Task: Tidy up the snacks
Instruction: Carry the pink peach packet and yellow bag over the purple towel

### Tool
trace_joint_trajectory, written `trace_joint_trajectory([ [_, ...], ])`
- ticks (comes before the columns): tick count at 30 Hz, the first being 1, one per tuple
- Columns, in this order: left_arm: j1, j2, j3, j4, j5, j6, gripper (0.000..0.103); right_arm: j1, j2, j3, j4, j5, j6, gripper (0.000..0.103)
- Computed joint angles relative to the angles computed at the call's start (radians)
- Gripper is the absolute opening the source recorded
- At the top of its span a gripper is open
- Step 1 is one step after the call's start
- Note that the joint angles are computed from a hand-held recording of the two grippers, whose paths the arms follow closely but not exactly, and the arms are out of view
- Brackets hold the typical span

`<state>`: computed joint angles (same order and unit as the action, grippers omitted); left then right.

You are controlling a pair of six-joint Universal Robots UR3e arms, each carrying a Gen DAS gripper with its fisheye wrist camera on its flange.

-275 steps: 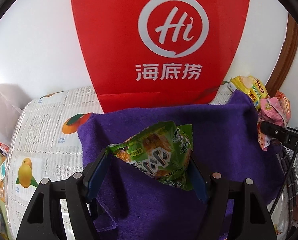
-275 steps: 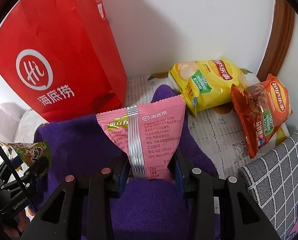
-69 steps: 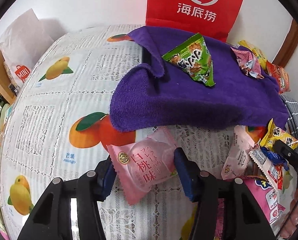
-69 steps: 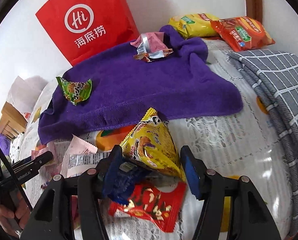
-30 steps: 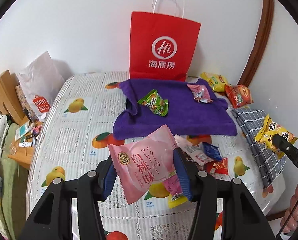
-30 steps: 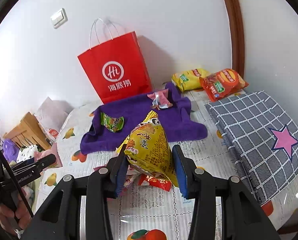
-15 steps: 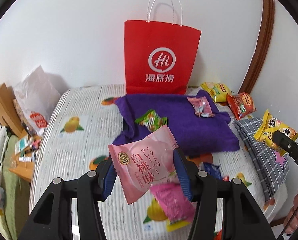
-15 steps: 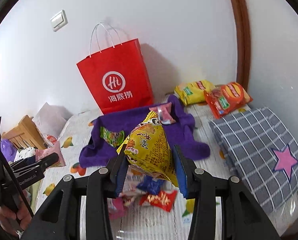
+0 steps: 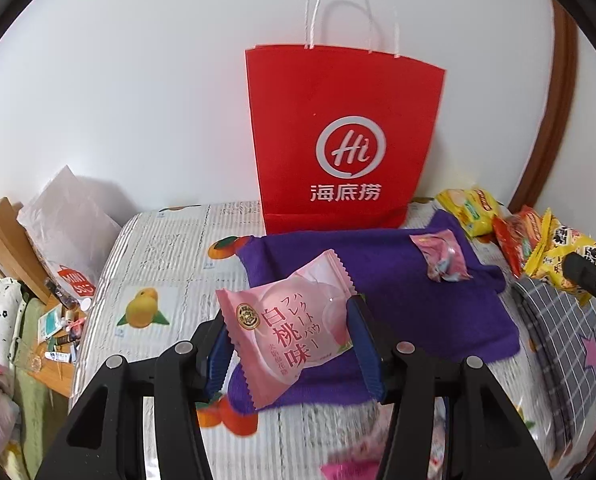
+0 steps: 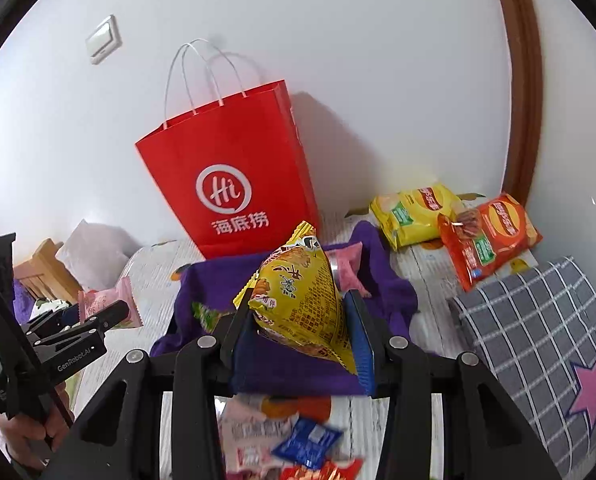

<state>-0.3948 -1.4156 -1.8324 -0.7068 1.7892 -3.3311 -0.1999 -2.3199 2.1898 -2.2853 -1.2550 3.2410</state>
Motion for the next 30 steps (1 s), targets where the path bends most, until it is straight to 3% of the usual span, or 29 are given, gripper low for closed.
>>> trace_joint_trajectory([
  [7,0.015,-0.157,0.106,0.027,0.005,0.024,0.051,0.029,0.268,-0.038,-0.206,-0.016,0.003,0.043],
  [14,0.022,-0.277,0.148,0.103,-0.016,0.017,0.052,0.057,0.428,-0.060,-0.327,-0.003,0.005,0.043],
  [21,0.046,-0.335,0.113,0.185,-0.074,0.018,0.052,0.067,0.490,-0.068,-0.342,-0.021,-0.024,0.043],
  [26,0.043,-0.351,0.117,0.191,-0.058,0.031,0.052,0.044,0.515,-0.073,-0.314,-0.010,-0.033,0.043],
  [30,0.066,-0.340,0.101,0.185,-0.098,0.043,0.052,0.024,0.514,-0.073,-0.291,0.002,-0.040,0.043],
])
